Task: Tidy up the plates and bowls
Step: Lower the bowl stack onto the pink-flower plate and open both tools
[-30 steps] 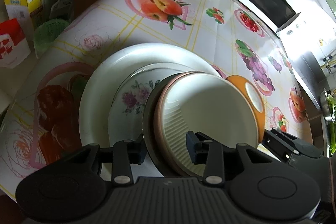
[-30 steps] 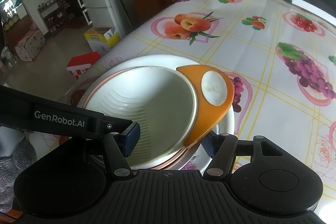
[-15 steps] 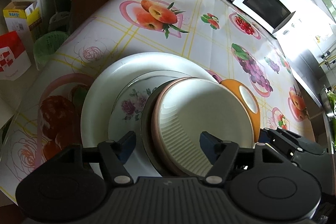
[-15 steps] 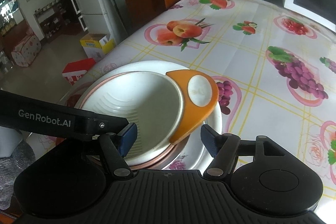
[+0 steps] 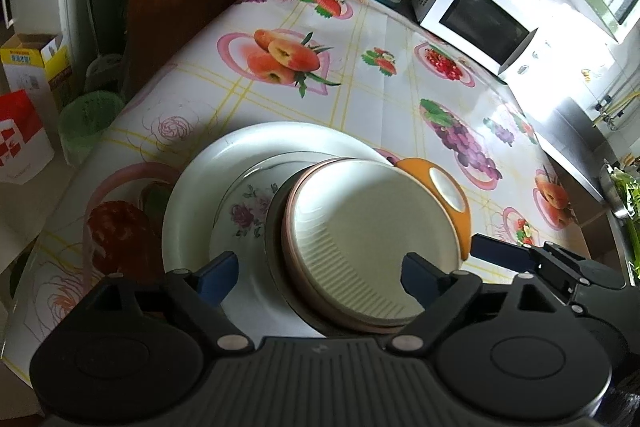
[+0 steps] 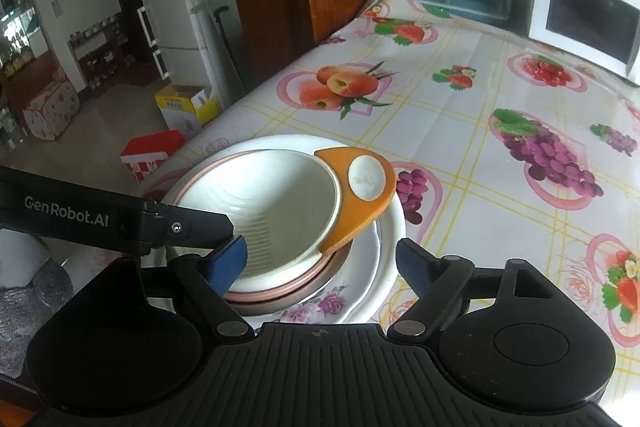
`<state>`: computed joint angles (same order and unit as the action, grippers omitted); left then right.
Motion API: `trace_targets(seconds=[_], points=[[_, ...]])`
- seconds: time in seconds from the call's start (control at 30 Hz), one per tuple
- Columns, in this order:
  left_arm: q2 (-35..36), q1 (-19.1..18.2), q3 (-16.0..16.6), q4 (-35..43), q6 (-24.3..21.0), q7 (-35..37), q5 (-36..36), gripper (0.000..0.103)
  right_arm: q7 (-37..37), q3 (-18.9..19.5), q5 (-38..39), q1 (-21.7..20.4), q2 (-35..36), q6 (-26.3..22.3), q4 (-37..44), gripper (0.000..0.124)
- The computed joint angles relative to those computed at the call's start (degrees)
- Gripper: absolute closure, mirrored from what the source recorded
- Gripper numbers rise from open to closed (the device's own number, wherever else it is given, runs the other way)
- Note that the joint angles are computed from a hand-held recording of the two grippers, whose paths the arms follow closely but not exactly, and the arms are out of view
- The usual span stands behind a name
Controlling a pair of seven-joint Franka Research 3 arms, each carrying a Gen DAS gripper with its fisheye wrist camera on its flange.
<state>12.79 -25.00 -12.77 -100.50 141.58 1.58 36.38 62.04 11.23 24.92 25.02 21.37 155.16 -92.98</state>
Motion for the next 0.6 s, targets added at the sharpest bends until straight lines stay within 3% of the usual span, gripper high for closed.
trace_targets(seconds=[0.2,0.6], points=[[-0.99,-1.05,-0.1,-0.2,-2.13,-1.09,3.53,0.0,-2.45,0.91,2.53,-0.84,-2.9,3.66,-4.42,0.031],[-2.52,-2.48,-1.43,-0.77,-6.27,-2.47,8.02,0.0,-4.92,0.71,6.5,-1.18,-8.49,7.09,-12.51,0.027]])
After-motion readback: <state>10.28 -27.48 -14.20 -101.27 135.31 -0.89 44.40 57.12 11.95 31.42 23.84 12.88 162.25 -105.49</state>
